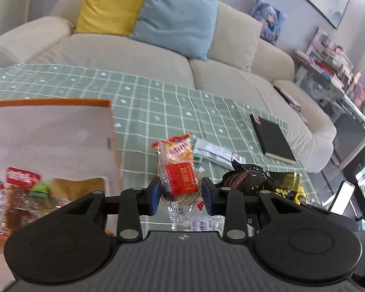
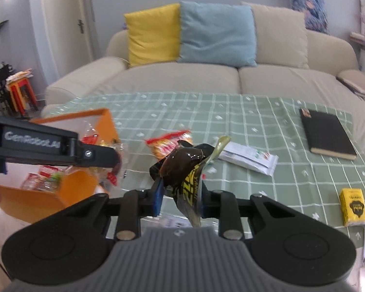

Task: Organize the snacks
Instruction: 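Carry both held snacks over the orange box and lower them inside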

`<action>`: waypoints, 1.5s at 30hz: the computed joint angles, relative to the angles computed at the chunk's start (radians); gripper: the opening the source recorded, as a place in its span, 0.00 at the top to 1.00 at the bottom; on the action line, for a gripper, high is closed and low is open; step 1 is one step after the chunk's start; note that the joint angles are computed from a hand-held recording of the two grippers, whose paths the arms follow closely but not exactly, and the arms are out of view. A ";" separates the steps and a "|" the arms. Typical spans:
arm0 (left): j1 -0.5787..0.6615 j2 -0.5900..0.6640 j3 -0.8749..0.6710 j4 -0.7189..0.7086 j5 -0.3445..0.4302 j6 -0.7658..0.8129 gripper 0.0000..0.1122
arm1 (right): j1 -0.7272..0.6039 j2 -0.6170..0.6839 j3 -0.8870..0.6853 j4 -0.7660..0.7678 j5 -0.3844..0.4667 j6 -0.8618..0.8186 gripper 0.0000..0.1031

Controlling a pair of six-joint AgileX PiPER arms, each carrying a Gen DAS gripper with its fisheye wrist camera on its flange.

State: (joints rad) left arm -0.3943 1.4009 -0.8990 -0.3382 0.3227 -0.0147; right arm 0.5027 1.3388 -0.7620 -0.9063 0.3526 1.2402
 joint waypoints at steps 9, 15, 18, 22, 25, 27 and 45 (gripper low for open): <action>0.162 -0.132 0.063 -0.053 0.051 0.119 0.65 | 0.169 0.007 -0.106 -0.002 0.088 -0.010 0.77; 0.316 -0.167 0.073 -0.167 0.118 0.284 0.65 | 0.247 0.058 -0.180 0.002 0.124 -0.049 0.79; 0.403 -0.173 0.073 -0.254 0.156 0.405 0.65 | 0.266 0.099 -0.223 0.024 0.119 -0.090 0.80; 0.496 -0.156 0.062 -0.309 0.190 0.503 0.65 | 0.273 0.178 -0.292 0.077 0.104 -0.172 0.81; 0.544 -0.117 0.042 -0.323 0.203 0.545 0.65 | 0.275 0.250 -0.365 0.139 0.093 -0.266 0.82; 0.569 -0.080 0.021 -0.331 0.210 0.571 0.65 | 0.273 0.304 -0.422 0.180 0.091 -0.340 0.82; 0.553 0.183 -0.090 -0.112 0.152 0.480 0.65 | 0.237 0.742 -0.951 0.427 0.303 -0.809 1.00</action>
State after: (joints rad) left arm 0.1590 1.5844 -0.9892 -0.4502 0.4746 0.4656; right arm 0.7397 2.0813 -1.7130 -0.4790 0.6556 0.4308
